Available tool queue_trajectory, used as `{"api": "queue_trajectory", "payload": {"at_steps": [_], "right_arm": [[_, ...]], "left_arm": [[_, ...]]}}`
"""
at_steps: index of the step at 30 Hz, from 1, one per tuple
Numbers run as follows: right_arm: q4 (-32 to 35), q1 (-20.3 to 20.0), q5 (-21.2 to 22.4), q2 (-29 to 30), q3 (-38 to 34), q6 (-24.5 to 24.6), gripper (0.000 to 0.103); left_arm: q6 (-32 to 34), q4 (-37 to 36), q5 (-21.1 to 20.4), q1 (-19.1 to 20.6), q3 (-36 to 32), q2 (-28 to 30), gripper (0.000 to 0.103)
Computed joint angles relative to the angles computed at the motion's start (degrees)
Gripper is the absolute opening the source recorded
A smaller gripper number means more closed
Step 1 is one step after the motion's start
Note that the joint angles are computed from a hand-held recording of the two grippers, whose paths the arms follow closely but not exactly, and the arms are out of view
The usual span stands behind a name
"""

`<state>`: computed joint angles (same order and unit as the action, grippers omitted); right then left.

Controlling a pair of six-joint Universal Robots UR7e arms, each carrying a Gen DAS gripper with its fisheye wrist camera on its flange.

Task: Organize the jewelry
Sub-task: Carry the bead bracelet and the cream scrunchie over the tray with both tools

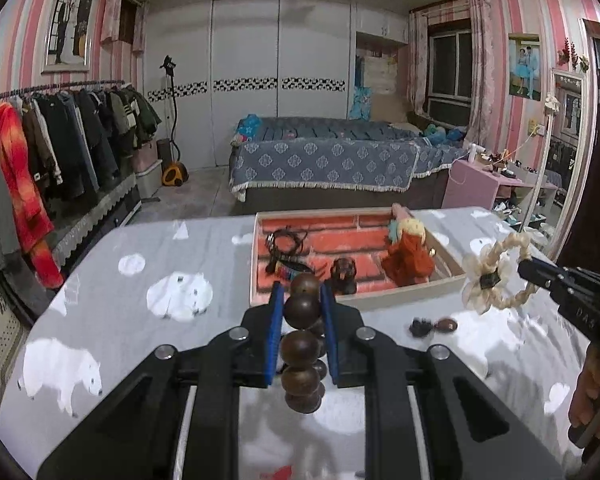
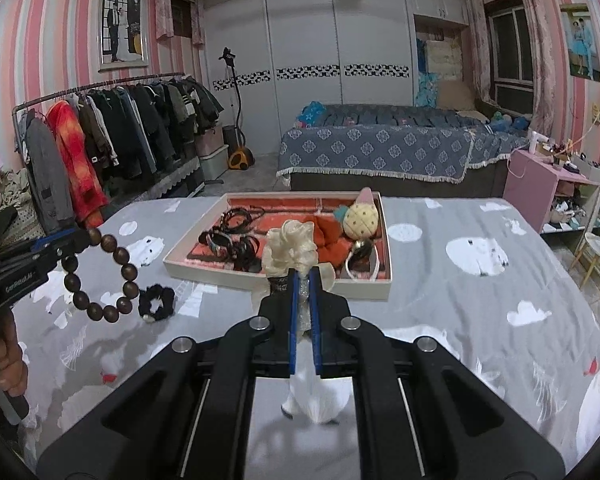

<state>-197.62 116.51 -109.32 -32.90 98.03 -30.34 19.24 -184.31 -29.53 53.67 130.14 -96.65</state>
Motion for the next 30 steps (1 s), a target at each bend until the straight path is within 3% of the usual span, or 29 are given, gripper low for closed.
{"api": "queue_trajectory", "payload": {"at_steps": [9, 20, 26, 30], "right_arm": [[4.15, 0.38, 0.68, 3.56, -10.03, -1.64, 0.007], [13.6, -0.03, 1.31, 13.23, -29.76, -1.04, 0.007], [20.68, -0.54, 0.57, 20.98, -43.33, -1.58, 0.007], [23.5, -1.31, -0.58, 25.26, -49.68, -1.75, 0.007]], "left_arm": [[8.07, -3.95, -5.25, 4.14, -10.49, 8.29, 0.019], [12.82, -5.32, -12.34, 10.09, -23.55, 19.88, 0.019], [13.87, -5.01, -16.08, 14.67, -30.57, 26.5, 0.019], [9.31, -2.84, -17.4, 17.48, -34.44, 29.33, 0.019]]}}
